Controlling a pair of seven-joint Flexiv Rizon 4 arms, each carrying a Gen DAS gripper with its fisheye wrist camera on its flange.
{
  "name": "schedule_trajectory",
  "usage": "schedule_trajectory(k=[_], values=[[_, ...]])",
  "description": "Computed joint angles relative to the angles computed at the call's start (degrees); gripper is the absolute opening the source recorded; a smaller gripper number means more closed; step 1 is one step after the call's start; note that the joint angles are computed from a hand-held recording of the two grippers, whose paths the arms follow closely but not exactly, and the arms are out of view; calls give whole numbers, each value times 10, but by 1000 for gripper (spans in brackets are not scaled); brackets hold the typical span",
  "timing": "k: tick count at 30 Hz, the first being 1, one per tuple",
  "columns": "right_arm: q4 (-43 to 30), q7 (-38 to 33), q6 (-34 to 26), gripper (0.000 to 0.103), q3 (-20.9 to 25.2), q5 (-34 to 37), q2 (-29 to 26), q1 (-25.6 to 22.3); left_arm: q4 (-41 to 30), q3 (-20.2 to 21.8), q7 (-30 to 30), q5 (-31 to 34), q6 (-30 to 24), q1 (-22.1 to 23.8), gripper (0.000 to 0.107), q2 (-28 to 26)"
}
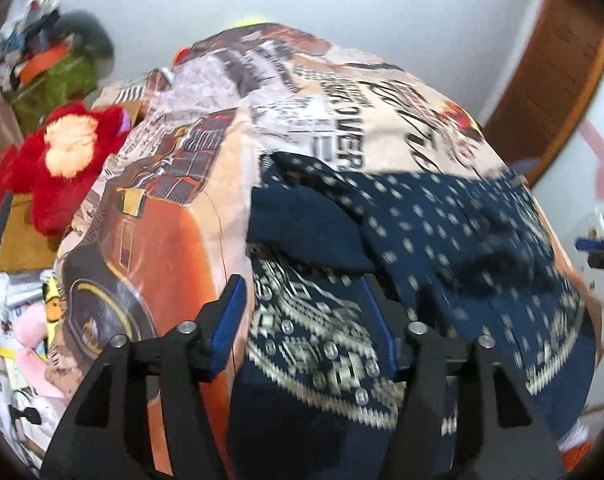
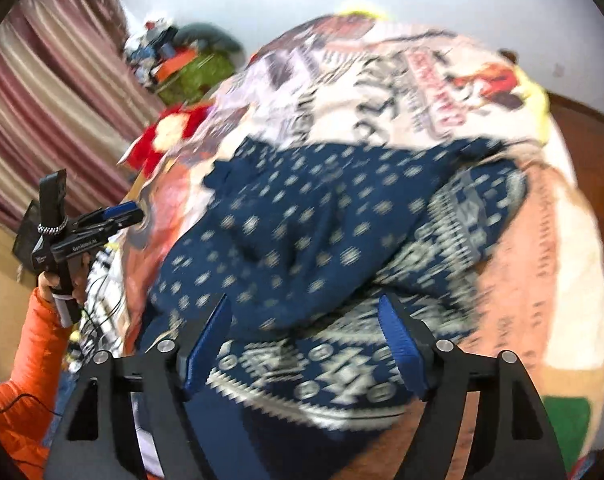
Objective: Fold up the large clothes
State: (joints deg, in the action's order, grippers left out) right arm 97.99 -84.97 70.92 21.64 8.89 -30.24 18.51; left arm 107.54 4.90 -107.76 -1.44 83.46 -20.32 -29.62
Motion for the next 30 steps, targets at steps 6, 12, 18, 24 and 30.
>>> schedule_trajectory(k=[6, 12, 18, 24, 30], values=[[-34, 93, 4, 79, -62, -26, -29, 5, -75, -58, -5, -76, -19, 71, 67, -87], [-112, 164, -36, 79, -83, -44, -100, -20, -159, -108, 41, -131, -72, 114, 67, -164], [-214, 169, -71, 74, -31, 3, -180, -70, -230, -151, 96, -176, -102, 139, 67, -228], [-285, 118, -92, 34, -16, 13, -229, -61, -278, -135, 91, -190, -112, 120, 24, -262], [-310, 118, -74, 10, -66, -28, -247, -15, -302, -31, 43, -107, -110, 49, 16, -238]])
